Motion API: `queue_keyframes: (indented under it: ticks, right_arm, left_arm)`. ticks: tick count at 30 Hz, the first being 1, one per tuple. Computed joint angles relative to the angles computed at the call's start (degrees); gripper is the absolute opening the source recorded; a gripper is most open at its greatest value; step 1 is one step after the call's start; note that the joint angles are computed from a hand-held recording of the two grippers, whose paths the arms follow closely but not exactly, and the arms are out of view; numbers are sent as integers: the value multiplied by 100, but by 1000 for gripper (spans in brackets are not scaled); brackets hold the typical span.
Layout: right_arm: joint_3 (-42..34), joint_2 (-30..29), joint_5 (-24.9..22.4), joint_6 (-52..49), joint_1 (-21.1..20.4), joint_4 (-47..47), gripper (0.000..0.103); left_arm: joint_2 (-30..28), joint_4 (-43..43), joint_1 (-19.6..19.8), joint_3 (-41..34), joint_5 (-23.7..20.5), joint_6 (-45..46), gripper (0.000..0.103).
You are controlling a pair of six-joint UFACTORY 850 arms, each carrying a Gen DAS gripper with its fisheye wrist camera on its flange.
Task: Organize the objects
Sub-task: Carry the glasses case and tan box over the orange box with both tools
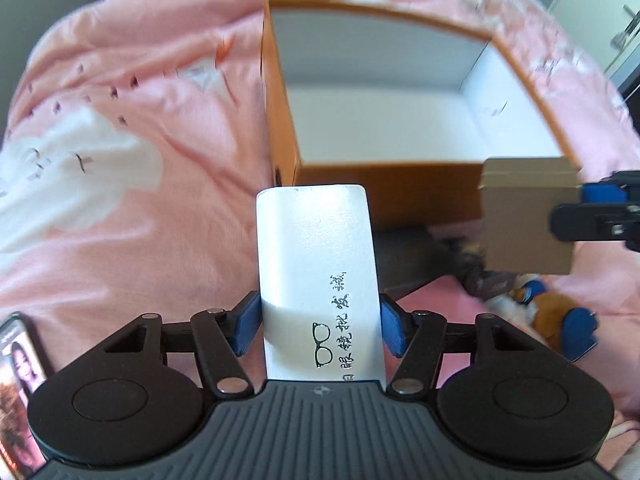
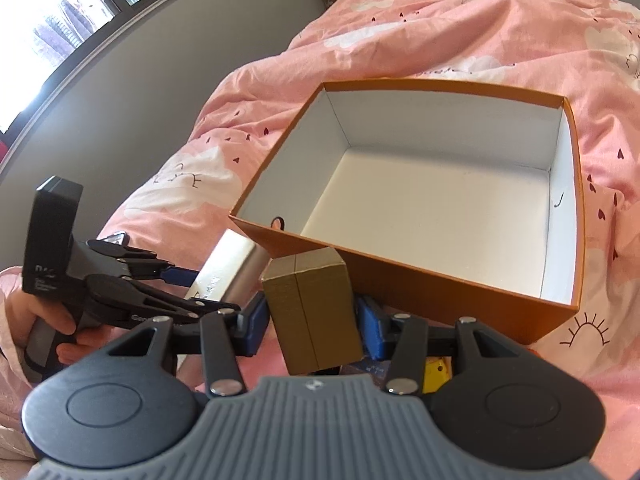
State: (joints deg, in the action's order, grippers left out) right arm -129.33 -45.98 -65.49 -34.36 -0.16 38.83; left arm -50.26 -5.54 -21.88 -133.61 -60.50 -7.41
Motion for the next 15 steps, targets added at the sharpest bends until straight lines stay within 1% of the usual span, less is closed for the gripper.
queue_keyframes:
  ticks: [1, 2, 4, 10, 15]
  right_arm:
    - [35, 34, 29, -31, -10, 45, 50]
    - [84, 78, 62, -73, -20, 90, 50]
    - [142, 144, 123, -147, -37, 166, 50]
    - [233, 281, 283, -278, -81, 341, 50]
    - [176, 315, 433, -311, -114, 463, 50]
  left_arm:
    - [117, 1, -11, 145, 154, -15, 70]
    - [78, -32, 16, 118, 290, 37, 69]
    - [219, -5, 1, 350, 650, 19, 69]
    - [510, 280, -136, 502, 1402, -268, 68]
    - [330, 601, -251, 77, 1844, -499, 68]
